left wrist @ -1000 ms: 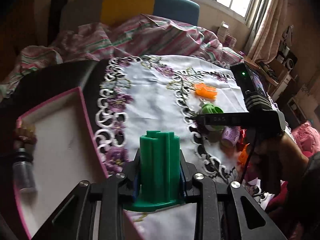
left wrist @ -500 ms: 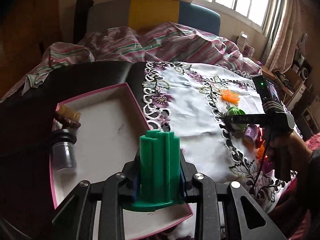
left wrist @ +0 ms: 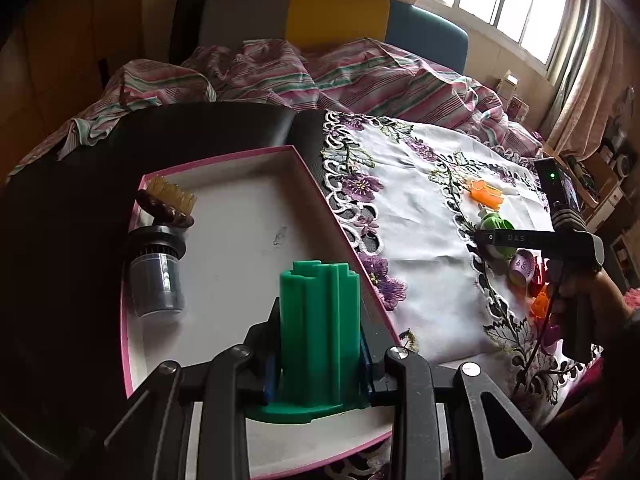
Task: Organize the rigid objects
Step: 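Place the green cap upright in the tray and open the left gripper while the right gripper holds the device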
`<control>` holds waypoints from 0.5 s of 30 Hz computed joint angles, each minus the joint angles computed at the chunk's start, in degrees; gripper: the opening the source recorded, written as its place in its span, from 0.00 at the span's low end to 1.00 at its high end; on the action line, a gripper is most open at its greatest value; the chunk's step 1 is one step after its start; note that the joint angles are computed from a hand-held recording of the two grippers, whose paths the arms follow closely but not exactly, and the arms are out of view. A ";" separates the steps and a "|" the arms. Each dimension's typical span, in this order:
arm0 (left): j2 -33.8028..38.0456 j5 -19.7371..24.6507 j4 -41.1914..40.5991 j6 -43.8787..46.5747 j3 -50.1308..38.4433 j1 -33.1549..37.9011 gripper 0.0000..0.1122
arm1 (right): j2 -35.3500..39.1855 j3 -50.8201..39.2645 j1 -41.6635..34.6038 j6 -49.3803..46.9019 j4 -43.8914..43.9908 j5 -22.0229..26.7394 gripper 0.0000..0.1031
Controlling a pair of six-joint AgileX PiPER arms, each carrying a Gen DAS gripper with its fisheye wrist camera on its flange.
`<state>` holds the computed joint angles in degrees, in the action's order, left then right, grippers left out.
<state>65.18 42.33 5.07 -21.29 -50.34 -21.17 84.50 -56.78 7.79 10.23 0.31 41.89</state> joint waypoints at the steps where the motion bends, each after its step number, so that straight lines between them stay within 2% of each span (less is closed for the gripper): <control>1: 0.09 -0.12 -0.67 0.64 0.23 0.60 0.27 | -0.05 0.04 0.06 0.10 -0.18 -0.01 0.53; 3: 0.54 -0.26 -4.31 4.00 0.56 3.00 0.27 | -0.04 0.05 0.50 0.82 -0.97 -0.03 0.53; 6: 2.03 0.20 -14.54 13.07 1.00 9.62 0.27 | 0.14 -0.15 0.79 1.26 -1.53 0.05 0.53; 11: 6.17 3.91 -30.81 28.59 -1.29 21.92 0.27 | 0.25 -0.36 1.25 1.93 -2.42 0.39 0.52; 15: 11.43 5.13 -34.19 32.31 -5.65 25.71 0.27 | 0.35 -0.65 1.32 1.90 -2.58 0.77 0.52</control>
